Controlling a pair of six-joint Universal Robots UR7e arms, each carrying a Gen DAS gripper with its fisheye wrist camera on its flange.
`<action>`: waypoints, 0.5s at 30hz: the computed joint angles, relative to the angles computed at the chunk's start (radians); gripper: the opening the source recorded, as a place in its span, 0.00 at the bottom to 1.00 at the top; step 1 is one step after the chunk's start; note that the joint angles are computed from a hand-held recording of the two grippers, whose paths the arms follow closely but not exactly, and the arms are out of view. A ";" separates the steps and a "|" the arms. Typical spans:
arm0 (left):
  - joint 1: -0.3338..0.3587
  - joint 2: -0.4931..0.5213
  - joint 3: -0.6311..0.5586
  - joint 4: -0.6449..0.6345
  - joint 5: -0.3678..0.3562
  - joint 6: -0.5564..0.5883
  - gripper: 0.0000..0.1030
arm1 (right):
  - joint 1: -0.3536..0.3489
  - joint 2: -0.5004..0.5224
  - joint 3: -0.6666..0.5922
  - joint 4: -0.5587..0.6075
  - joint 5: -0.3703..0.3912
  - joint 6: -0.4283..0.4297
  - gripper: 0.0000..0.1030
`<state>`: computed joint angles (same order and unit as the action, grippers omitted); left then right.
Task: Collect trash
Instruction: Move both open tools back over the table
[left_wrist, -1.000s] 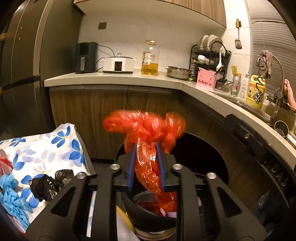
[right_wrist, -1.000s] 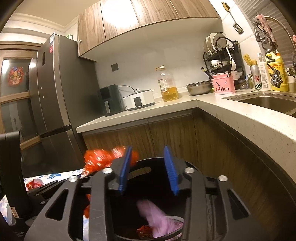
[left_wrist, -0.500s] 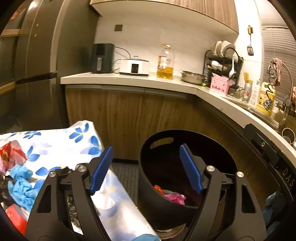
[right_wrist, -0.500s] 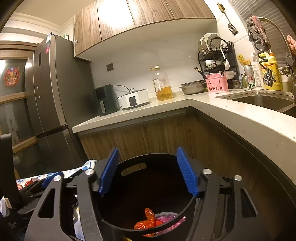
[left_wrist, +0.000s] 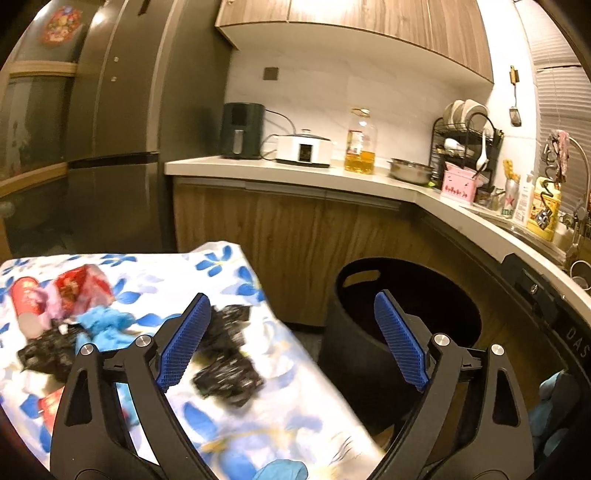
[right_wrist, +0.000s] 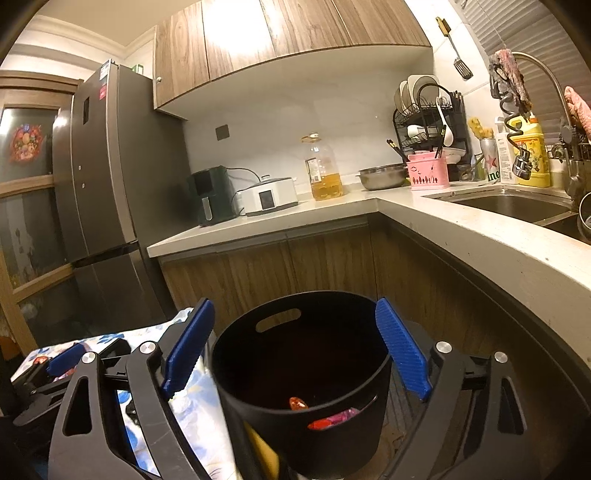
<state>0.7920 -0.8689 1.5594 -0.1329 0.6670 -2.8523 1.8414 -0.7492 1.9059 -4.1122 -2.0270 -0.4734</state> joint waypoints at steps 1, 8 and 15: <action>-0.004 -0.017 0.027 -0.021 -0.013 0.006 0.86 | 0.007 0.003 0.005 -0.006 -0.004 -0.002 0.84; -0.029 -0.107 0.153 -0.084 -0.074 0.007 0.86 | 0.049 0.032 0.034 -0.060 -0.033 -0.029 0.84; -0.060 -0.221 0.345 -0.280 -0.189 0.122 0.86 | 0.079 0.041 0.066 -0.070 -0.036 -0.011 0.84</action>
<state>0.7317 -1.0902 1.9043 -0.4134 0.4781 -2.7299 1.9200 -0.7079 1.9716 -4.1818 -2.0632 -0.4841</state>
